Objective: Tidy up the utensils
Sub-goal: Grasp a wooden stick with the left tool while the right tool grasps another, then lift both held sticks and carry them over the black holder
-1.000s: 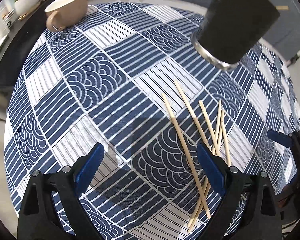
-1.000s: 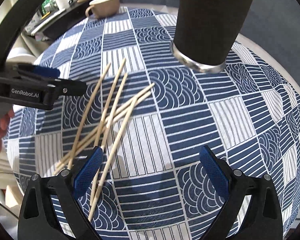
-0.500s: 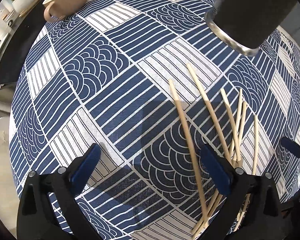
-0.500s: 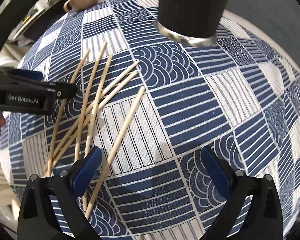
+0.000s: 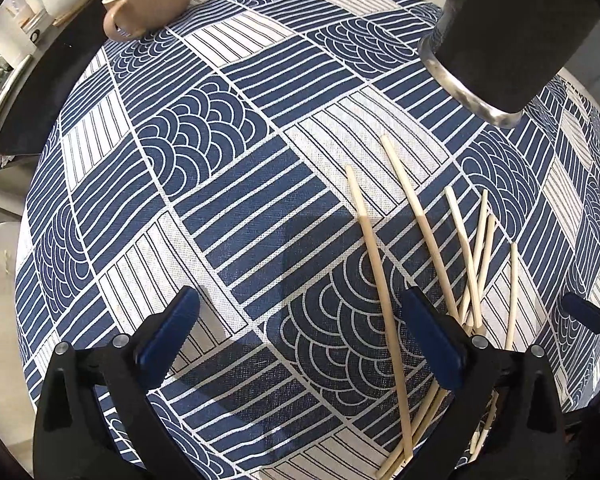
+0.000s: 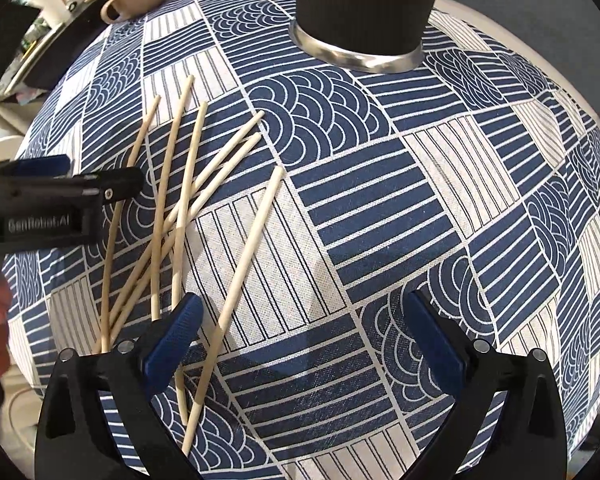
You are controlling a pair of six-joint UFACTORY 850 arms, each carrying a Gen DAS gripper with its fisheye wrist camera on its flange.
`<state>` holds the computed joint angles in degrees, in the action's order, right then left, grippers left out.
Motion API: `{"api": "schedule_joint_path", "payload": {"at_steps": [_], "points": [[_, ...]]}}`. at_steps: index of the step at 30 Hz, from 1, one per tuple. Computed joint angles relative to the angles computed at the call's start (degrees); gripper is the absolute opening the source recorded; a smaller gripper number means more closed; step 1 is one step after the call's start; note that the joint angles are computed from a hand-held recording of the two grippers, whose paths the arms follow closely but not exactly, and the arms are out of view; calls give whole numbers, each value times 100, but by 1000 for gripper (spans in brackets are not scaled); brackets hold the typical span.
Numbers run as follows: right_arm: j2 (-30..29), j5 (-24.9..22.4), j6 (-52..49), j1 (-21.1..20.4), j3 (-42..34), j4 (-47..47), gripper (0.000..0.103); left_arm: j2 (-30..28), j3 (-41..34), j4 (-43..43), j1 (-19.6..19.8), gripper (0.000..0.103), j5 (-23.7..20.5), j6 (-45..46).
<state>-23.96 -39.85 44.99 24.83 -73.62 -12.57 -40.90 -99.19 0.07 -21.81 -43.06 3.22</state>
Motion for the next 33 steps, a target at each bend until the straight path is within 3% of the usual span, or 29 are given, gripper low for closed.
{"api": "schedule_joint_path", "payload": {"at_steps": [4, 6, 8, 10, 11, 12, 18, 25, 33], "points": [[-82, -81, 67, 1, -112, -20, 91, 107, 163, -54, 26, 94, 94, 158], [-13, -57, 160, 4, -64, -94, 73, 255, 354, -5, 47, 86, 233, 100], [113, -95, 324, 3, -2, -166, 34, 349, 456, -26, 76, 73, 295, 115], [163, -134, 277, -30, 17, -93, 9, 470, 579, -129, 119, 42, 324, 348], [178, -139, 249, -57, 37, -41, 6, 517, 622, -200, 140, 29, 297, 477], [215, -105, 234, -97, 85, 10, 5, 609, 736, -372, 168, 6, 246, 699], [431, 154, 99, -293, 373, 473, 5, 756, 915, -1304, 488, 5, -142, 1388], [643, 156, 305, -333, 574, 239, 5, 859, 980, -666, 489, 5, -44, 1039], [886, 72, 930, -342, 553, -552, 5, 1016, 806, -594, 468, 5, -13, 1042]]}}
